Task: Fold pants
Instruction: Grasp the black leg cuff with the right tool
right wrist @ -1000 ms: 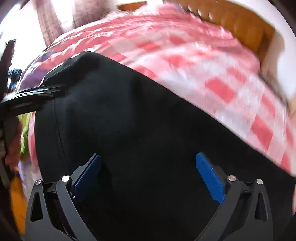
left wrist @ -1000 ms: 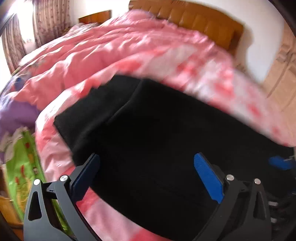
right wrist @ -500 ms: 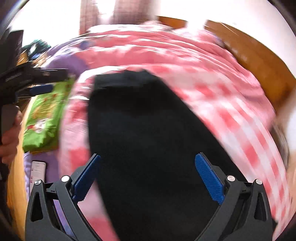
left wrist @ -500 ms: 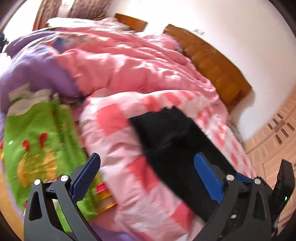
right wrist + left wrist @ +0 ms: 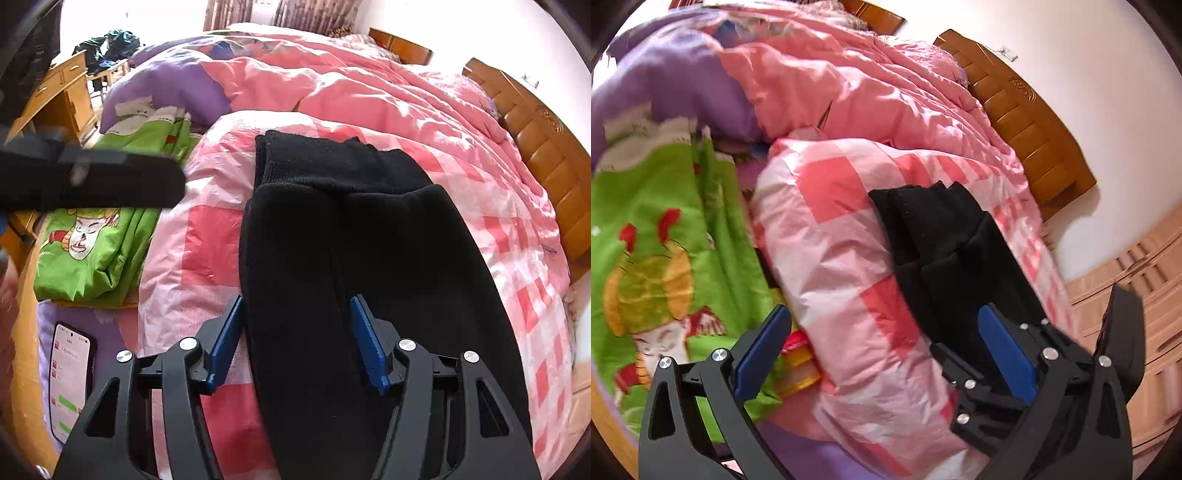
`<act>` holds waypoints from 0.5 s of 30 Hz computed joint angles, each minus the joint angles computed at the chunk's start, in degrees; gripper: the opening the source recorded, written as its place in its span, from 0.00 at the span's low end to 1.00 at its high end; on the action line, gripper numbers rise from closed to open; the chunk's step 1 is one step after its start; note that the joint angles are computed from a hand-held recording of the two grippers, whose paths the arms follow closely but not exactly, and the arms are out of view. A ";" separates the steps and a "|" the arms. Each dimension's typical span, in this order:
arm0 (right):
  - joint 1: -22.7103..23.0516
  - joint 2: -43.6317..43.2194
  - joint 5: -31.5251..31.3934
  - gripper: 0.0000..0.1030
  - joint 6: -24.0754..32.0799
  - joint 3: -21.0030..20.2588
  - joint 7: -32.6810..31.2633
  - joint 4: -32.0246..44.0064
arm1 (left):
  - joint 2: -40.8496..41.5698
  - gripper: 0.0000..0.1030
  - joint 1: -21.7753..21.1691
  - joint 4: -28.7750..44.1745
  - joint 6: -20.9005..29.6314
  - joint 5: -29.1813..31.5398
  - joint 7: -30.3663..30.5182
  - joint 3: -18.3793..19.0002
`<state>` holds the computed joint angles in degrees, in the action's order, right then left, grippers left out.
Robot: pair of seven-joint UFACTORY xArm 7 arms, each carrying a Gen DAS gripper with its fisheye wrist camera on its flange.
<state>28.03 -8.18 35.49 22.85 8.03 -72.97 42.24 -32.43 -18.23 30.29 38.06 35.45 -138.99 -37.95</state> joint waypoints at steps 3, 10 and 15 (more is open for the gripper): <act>0.65 0.11 7.92 0.30 2.27 -2.38 -5.79 1.00 | -3.34 0.98 4.86 -4.21 -11.46 5.06 -8.08 -1.36; -4.32 -0.28 18.83 0.14 12.70 -3.11 -10.04 4.40 | 8.16 0.98 17.89 1.04 -28.34 8.48 0.14 -0.33; -5.66 0.01 18.94 0.14 14.62 -2.49 -8.50 5.26 | 19.26 0.81 26.94 8.60 -29.47 14.74 0.88 -3.62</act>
